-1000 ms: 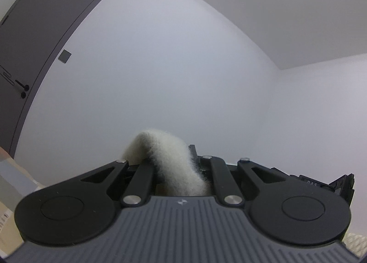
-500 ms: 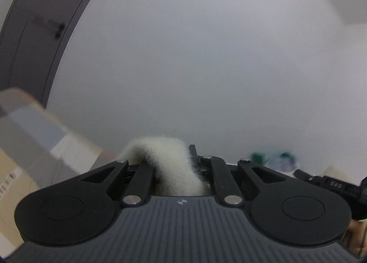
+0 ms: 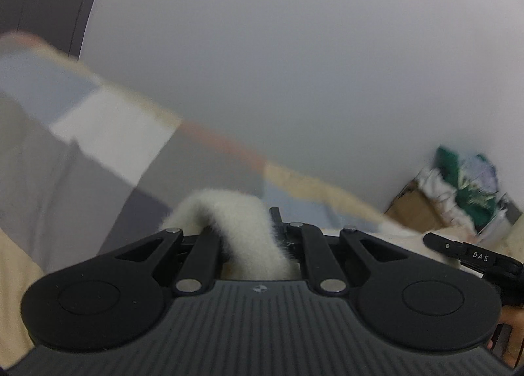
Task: Fold large clothes
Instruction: 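Lower the blanket onto the bed and open both grippers, then reach both grippers to the navy-striped blanket edge and pinch it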
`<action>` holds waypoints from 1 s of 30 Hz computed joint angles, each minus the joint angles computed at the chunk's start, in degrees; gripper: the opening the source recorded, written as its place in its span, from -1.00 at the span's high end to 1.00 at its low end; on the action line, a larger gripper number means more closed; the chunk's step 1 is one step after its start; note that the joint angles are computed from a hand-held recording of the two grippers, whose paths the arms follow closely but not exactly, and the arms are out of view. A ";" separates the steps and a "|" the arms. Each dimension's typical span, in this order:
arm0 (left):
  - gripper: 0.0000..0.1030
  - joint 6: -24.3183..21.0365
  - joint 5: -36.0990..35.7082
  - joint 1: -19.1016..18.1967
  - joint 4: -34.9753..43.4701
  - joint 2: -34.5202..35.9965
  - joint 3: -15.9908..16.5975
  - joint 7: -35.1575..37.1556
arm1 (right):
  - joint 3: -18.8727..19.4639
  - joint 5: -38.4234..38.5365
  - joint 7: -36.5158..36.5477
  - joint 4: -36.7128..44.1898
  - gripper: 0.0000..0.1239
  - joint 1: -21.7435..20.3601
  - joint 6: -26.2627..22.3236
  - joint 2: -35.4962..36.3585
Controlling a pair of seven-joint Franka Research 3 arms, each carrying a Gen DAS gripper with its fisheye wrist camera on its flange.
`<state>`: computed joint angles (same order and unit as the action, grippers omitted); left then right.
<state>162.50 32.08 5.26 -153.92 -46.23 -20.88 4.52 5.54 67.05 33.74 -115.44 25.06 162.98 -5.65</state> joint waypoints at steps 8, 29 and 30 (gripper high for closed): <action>0.79 11.19 0.82 6.53 -0.69 15.01 2.65 3.97 | 1.11 -18.61 14.07 0.34 0.82 -1.46 1.63 7.36; -0.01 -30.76 -9.71 -16.53 4.43 -12.25 -1.79 5.98 | -2.14 -6.33 6.90 -17.95 0.17 0.91 -0.80 -15.83; -0.01 -33.38 -9.93 -17.64 5.68 -13.11 -2.77 5.47 | -2.29 -7.55 7.87 -19.64 0.17 1.12 -0.94 -18.31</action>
<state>129.12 22.15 -12.38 -148.24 -59.34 -23.65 10.00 3.26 59.50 41.62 -135.08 26.18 162.04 -23.96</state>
